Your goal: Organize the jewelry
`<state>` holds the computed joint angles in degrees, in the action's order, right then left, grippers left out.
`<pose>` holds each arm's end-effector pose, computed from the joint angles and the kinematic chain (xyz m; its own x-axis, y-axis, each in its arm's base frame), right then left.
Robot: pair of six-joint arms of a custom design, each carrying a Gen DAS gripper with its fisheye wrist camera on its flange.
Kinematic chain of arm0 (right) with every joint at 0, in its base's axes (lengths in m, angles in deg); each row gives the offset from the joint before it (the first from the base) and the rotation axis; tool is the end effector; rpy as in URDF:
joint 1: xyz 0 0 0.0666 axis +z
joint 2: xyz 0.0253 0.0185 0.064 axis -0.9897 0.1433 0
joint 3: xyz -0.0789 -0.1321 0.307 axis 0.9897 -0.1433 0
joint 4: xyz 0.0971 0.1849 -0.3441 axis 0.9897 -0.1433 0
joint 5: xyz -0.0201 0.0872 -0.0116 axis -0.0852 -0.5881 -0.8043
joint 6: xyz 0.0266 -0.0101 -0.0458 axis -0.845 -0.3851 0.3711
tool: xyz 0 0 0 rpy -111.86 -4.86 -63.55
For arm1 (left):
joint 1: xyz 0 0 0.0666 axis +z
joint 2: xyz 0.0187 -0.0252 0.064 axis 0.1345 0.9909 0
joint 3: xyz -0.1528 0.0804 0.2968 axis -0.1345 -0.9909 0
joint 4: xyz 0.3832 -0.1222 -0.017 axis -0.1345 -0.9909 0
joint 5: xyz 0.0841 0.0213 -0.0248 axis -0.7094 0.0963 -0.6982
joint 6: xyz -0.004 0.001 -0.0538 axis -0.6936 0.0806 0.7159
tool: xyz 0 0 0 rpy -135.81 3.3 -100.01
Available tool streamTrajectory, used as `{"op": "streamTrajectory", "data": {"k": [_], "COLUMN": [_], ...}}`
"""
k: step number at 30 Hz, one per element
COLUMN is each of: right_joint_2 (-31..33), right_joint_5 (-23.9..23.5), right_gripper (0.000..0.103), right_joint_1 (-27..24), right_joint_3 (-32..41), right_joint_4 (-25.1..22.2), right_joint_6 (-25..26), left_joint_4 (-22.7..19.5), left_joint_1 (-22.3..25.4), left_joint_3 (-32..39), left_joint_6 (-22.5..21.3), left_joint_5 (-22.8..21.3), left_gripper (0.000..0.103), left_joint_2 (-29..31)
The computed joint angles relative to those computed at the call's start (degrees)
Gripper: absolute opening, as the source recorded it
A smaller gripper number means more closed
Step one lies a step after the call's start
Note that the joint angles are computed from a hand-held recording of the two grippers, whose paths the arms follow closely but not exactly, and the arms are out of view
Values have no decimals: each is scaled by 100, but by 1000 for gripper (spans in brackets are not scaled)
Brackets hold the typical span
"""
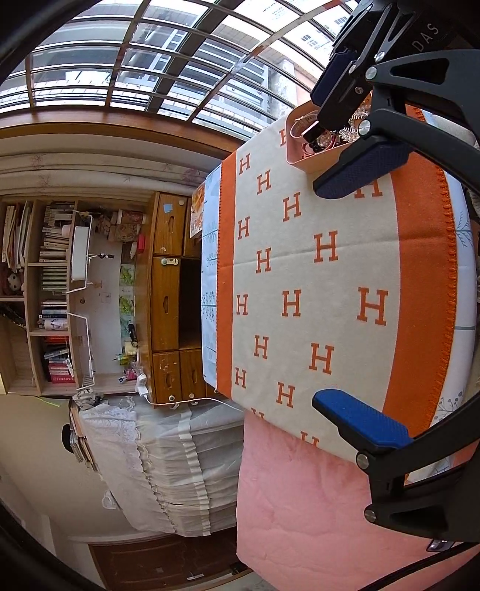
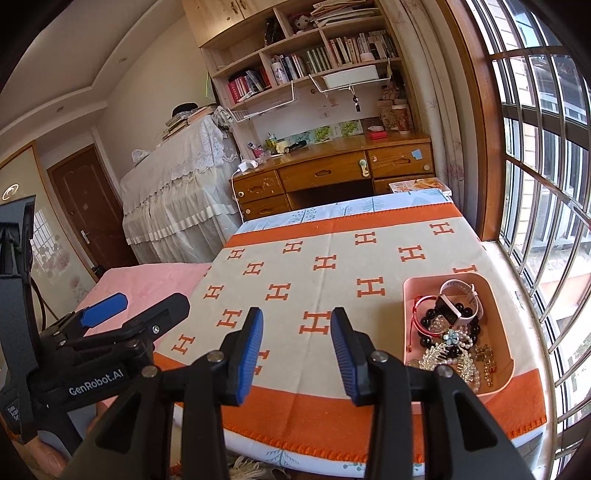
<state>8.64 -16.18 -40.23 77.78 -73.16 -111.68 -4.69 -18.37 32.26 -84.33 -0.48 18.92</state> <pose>0.3115 0.2479 0.4498 -0.4899 0.3573 -0.7952 0.2048 0.9338 0.2933 0.3965 -0.1939 0.4726 -0.5538 0.2376 -0.7980 0.4076 0.9131 -0.0110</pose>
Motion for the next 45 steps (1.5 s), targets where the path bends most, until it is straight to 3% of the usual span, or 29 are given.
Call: {"op": "streamTrajectory", "data": {"k": [4,45], "right_joint_2": [6,37], "right_joint_5": [24,-12], "right_gripper": [50,51], "right_joint_1": [0,4], "right_joint_3": [4,75], "right_joint_4": [27,-14], "right_joint_6": [36,5], "left_joint_4": [40,129], "left_joint_1": [-10,-31], "left_joint_3": [-5,-165], "left_joint_6": [-5,-26], "left_joint_5": [-39,-136], "left_gripper": [102,102], "left_joint_2": [-15,-75]}}
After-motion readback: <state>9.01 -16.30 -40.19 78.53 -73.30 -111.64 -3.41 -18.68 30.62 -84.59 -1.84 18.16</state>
